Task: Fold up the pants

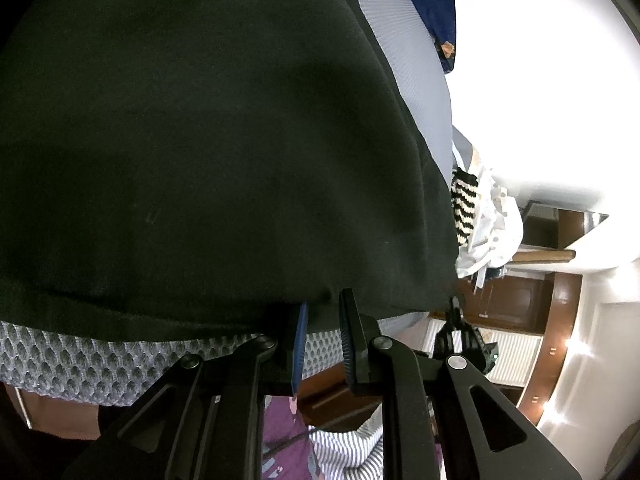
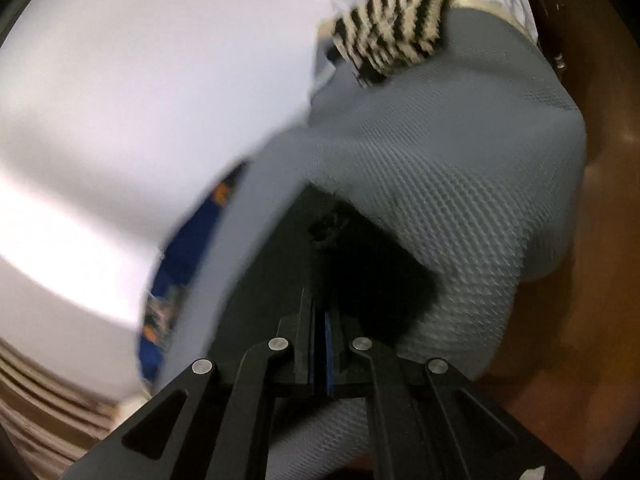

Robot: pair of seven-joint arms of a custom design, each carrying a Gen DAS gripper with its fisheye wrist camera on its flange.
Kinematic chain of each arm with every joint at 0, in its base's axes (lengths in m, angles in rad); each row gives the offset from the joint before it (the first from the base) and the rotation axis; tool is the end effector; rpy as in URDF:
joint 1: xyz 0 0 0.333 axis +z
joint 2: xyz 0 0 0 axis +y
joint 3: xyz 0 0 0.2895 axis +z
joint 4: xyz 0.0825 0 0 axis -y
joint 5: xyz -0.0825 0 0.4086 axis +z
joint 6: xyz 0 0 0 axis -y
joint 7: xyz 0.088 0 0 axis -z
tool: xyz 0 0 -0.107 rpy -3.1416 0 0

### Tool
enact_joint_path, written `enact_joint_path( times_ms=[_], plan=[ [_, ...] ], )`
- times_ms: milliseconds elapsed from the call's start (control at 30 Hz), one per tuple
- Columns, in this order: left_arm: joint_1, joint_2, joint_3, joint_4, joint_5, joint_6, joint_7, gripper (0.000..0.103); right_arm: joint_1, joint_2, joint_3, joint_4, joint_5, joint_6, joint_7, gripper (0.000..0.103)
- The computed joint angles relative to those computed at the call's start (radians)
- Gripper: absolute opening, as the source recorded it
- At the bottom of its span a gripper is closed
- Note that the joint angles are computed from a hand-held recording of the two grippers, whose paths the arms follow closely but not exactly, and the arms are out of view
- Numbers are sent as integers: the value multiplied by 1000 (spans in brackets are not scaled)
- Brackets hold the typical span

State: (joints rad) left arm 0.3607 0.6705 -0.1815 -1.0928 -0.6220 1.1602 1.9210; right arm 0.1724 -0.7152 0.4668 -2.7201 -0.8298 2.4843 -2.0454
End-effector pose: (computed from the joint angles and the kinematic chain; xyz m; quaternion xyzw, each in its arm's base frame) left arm 0.6763 0.0788 0.4115 0.5497 -0.7039 0.1781 0.4131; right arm 0.3369 0.2371 0.4251 -0.0430 0.8851 -0.1896 0.4229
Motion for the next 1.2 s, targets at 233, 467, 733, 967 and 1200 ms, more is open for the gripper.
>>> enact_joint_path(
  times_ms=[233, 467, 733, 967, 1200],
  plan=[
    [1, 26, -4, 33, 3, -15, -7, 17, 83, -134, -42, -52, 185, -170, -143, 24],
    [-1, 33, -8, 45, 10, -17, -13, 17, 49, -61, -355, 12, 152, 88, -725, 36],
    [-3, 38, -11, 56, 19, -18, -8, 17, 131, 180, -629, 98, 423, 321, -1222, 46],
    [-7, 24, -9, 42, 25, -5, 9, 17, 154, 253, -644, 155, 517, 330, -1463, 30],
    [-13, 17, -4, 35, 25, -3, 5, 17, -7, 103, -399, 25, 407, 545, -1414, 11]
  ],
)
